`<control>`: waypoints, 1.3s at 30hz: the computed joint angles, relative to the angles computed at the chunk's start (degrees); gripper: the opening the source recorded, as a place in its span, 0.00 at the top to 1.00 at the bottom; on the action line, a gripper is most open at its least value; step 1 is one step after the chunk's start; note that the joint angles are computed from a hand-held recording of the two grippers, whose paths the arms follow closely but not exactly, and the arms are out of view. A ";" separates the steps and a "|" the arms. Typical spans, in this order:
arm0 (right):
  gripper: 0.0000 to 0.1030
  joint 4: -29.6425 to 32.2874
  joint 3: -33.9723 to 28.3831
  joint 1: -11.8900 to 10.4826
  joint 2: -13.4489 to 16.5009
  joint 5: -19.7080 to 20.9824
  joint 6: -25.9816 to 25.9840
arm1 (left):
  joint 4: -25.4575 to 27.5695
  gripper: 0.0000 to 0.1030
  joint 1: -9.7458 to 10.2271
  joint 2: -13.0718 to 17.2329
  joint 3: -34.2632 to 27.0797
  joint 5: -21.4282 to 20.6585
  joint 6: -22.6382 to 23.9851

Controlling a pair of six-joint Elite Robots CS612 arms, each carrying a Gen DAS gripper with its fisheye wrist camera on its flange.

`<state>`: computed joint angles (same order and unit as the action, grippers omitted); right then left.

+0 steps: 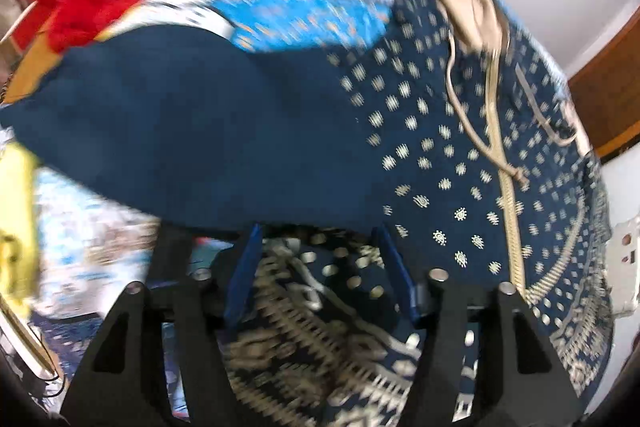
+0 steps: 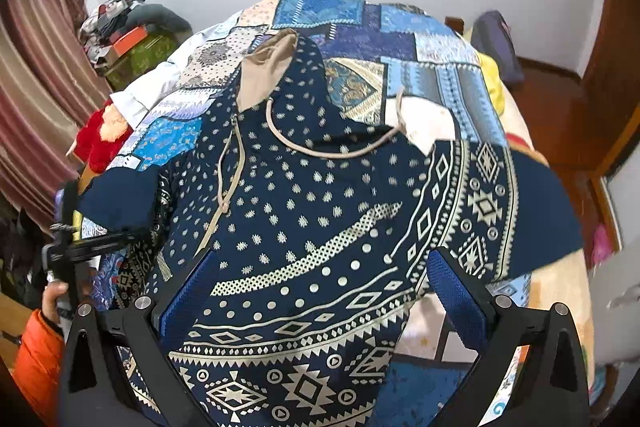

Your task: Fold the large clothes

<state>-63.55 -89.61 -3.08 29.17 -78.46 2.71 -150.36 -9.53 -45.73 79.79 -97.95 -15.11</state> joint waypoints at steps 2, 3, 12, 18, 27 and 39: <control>0.00 0.25 0.30 0.02 0.07 0.36 0.85 | -3.47 0.31 1.24 -1.34 1.98 0.08 -1.74; 0.00 0.30 0.54 0.05 0.10 0.79 1.32 | -5.31 0.29 1.86 -1.88 2.82 0.62 -3.49; 0.00 -0.79 4.50 1.76 -0.80 2.21 2.05 | -4.30 0.29 7.27 1.36 -1.60 -2.30 -15.00; 0.00 -1.69 6.47 3.08 -1.47 0.29 0.01 | -4.15 0.46 7.15 3.87 -5.62 0.33 -16.07; 0.00 -2.81 6.23 3.12 -1.34 -1.26 -0.43 | -5.73 0.97 1.01 3.30 -8.82 24.85 1.33; 0.00 -3.49 1.00 -0.25 0.00 -1.13 1.63 | -16.87 0.97 -7.88 -0.35 -8.39 10.58 18.09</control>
